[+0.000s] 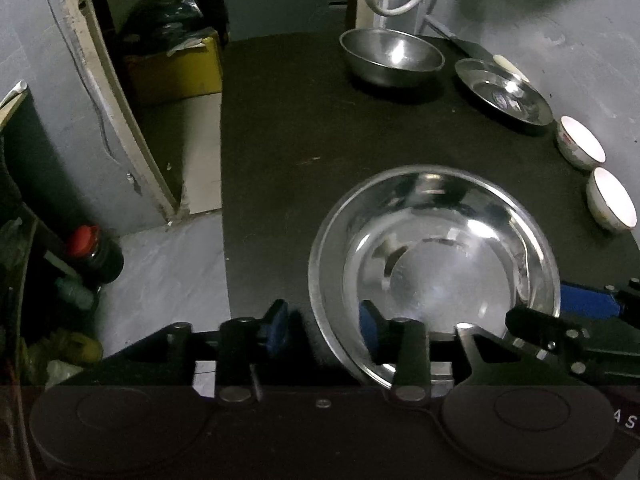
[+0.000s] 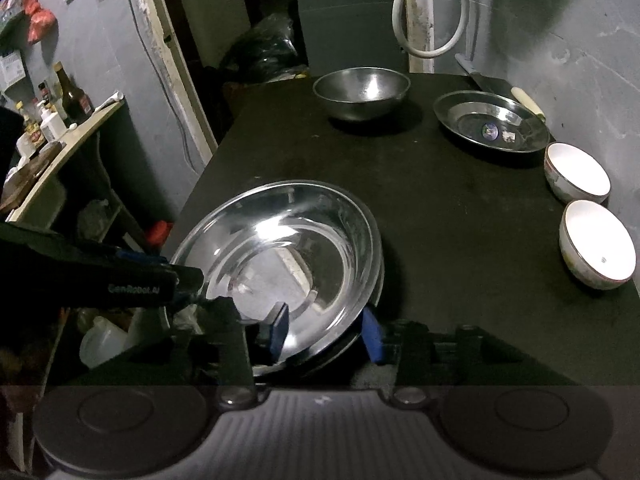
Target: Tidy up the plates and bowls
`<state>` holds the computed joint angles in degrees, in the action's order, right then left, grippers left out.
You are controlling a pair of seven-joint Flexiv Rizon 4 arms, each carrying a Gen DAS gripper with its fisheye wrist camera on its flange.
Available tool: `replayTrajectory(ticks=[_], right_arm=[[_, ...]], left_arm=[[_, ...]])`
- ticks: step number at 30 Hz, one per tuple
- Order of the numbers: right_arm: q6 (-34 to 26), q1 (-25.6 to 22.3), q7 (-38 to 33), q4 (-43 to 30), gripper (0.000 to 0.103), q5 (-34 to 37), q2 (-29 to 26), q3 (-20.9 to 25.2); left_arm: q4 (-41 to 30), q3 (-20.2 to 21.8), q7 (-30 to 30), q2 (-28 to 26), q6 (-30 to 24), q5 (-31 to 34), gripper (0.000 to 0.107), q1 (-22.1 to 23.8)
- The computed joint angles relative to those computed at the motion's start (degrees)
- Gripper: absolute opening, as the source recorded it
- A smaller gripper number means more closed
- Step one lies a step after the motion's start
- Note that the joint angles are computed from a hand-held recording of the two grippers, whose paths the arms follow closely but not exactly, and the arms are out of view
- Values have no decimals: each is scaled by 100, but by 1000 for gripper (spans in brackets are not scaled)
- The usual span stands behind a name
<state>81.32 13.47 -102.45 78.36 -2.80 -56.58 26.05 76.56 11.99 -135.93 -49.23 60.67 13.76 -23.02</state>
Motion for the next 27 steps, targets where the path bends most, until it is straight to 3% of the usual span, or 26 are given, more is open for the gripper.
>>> replayTrajectory(ticks=[1, 5, 9, 11, 13, 17, 19, 22, 27], right_arm=[[-21, -1, 14, -6, 49, 6, 1, -5], [-93, -52, 5, -30, 59, 77, -12, 47], [67, -126, -65, 1, 75, 140, -20, 123], [130, -172, -46, -25, 82, 171, -45, 167], [218, -230, 4, -64, 96, 213, -86, 210], [429, -309, 198, -171, 103, 242, -187, 197], [608, -382, 264, -249, 103, 217, -281, 238], [941, -498, 469, -464, 103, 144, -496, 332], [954, -536, 914, -1309, 103, -175, -921, 277]], left_arm=[[-2, 29, -40, 6, 0, 13, 52, -17], [-53, 184, -297, 22, -23, 121, 81, -117], [-102, 285, -567, 36, 114, 277, 96, -168], [-170, 349, -709, 6, 257, 359, 100, -188], [-213, 293, -758, -33, 553, 354, 102, -103], [-51, 261, -1194, -221, 2137, 89, 102, 52], [-216, 146, -1160, -404, 2519, -142, 102, 159], [-868, -130, -600, -739, 2242, -435, 102, 339], [-2527, -211, 180, -1650, 1530, -973, 102, 431]])
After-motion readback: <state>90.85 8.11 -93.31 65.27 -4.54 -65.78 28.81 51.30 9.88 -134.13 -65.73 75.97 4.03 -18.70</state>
